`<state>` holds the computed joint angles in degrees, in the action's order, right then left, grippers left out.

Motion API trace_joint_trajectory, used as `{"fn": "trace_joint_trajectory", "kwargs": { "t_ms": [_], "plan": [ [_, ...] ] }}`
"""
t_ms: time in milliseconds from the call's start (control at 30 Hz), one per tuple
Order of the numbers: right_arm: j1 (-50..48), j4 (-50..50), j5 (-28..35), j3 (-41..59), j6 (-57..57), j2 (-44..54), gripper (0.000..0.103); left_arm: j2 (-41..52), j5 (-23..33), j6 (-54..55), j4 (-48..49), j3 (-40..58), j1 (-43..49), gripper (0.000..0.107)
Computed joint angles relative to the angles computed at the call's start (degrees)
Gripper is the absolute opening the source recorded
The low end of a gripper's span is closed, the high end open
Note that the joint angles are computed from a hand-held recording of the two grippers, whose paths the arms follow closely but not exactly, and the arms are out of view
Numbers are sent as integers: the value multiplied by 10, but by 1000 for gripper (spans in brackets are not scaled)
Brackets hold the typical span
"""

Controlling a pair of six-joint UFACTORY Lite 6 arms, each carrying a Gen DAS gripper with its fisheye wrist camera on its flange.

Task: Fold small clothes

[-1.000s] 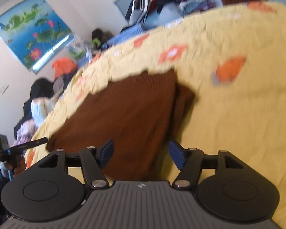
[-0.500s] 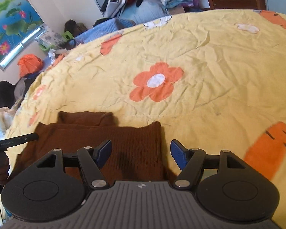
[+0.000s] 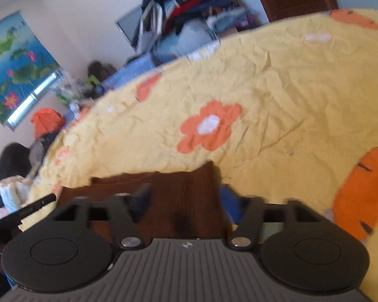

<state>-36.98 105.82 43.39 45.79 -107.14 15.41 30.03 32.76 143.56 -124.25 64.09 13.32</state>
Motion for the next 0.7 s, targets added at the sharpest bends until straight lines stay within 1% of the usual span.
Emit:
{"fn": "trace_joint_trajectory", "kwargs": {
  "t_ms": [33,67,100,133,167,200,233,267,300,333,400,433,467,533,600,667,700],
  "plan": [
    [-33,-30,30,-30,13,-32,84,-34,34,9,21,-50,30,57],
    [-70,-80,60,-49,42,-53,84,-55,63,25,36,-88,57,70],
    [-103,-121,83,-64,59,-69,84,-67,84,51,40,-119,79,80],
    [-128,-147,95,-81,60,-83,83,-78,96,81,47,-146,98,78],
    [-144,-168,95,-94,59,-95,82,-81,95,118,43,-164,106,78],
    [-149,-184,85,-103,56,-103,77,-79,92,147,38,-175,109,78],
    [-144,-196,71,-108,55,-107,68,-75,85,157,43,-178,109,78],
    [-133,-201,57,-112,52,-107,64,-73,81,154,48,-181,107,78],
    [-116,-201,45,-114,45,-103,55,-70,79,148,48,-183,105,78],
    [-98,-199,32,-116,39,-102,52,-66,78,139,53,-181,103,78],
    [-46,-156,-26,-125,-3,-104,50,-55,76,138,49,-177,95,78],
    [-31,-130,-47,-129,-29,-105,35,-46,77,156,33,-176,91,79],
    [-31,-128,-56,-121,-30,-96,24,-39,82,170,22,-175,91,79],
    [-67,-168,-26,-103,4,-80,11,-46,82,151,50,-179,104,79],
    [-107,-181,-10,-107,3,-79,7,-56,90,154,66,-188,122,79],
    [-139,-198,24,-115,23,-79,7,-72,94,106,112,-193,146,79],
    [-160,-220,55,-121,43,-87,17,-80,99,59,160,-191,164,78]
  ]
}}
